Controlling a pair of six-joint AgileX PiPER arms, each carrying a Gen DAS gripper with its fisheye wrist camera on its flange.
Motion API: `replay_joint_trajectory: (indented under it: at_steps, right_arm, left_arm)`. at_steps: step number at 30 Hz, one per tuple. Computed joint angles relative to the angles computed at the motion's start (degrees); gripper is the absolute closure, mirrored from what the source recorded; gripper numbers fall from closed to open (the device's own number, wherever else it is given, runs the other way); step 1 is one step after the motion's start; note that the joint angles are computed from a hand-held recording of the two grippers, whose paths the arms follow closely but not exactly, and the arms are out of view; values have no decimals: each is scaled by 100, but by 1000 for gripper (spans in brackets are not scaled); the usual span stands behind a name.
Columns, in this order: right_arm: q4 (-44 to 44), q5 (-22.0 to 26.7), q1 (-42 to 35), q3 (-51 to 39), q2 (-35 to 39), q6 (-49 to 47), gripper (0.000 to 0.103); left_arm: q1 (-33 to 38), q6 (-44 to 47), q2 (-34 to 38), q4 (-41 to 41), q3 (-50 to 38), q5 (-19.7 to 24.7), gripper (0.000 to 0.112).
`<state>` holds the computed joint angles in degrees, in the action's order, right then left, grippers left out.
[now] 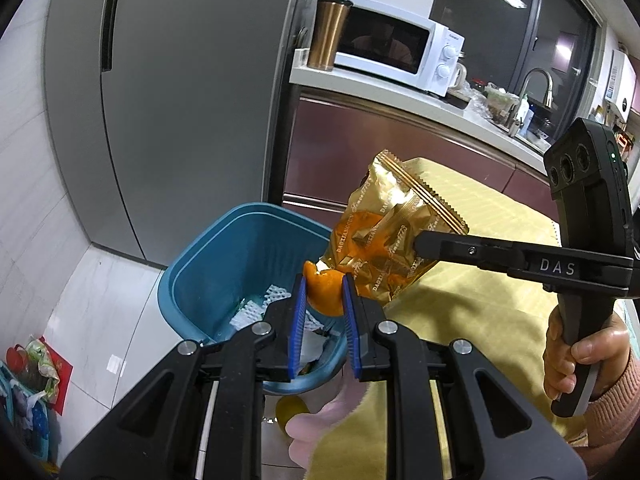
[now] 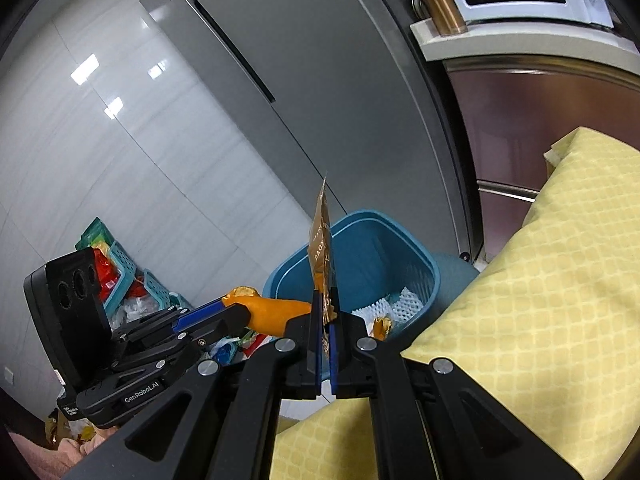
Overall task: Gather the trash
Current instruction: 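Carry the orange peel and gold bag with both grippers over the blue bin, then open both grippers to drop the peel and gold bag into the bin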
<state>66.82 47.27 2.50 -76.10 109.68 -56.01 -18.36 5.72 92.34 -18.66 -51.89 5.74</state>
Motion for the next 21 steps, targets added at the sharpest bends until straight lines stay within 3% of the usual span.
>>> replay_joint_trajectory:
  at_steps: [5, 21]
  right_arm:
    - [-167, -29, 140, -171, 191, 200, 101]
    - [-1043, -2, 628, -1024, 894, 1196, 99]
  left_arm:
    - [94, 747, 139, -736, -39, -7, 94]
    - [267, 741, 758, -844, -389, 33, 93]
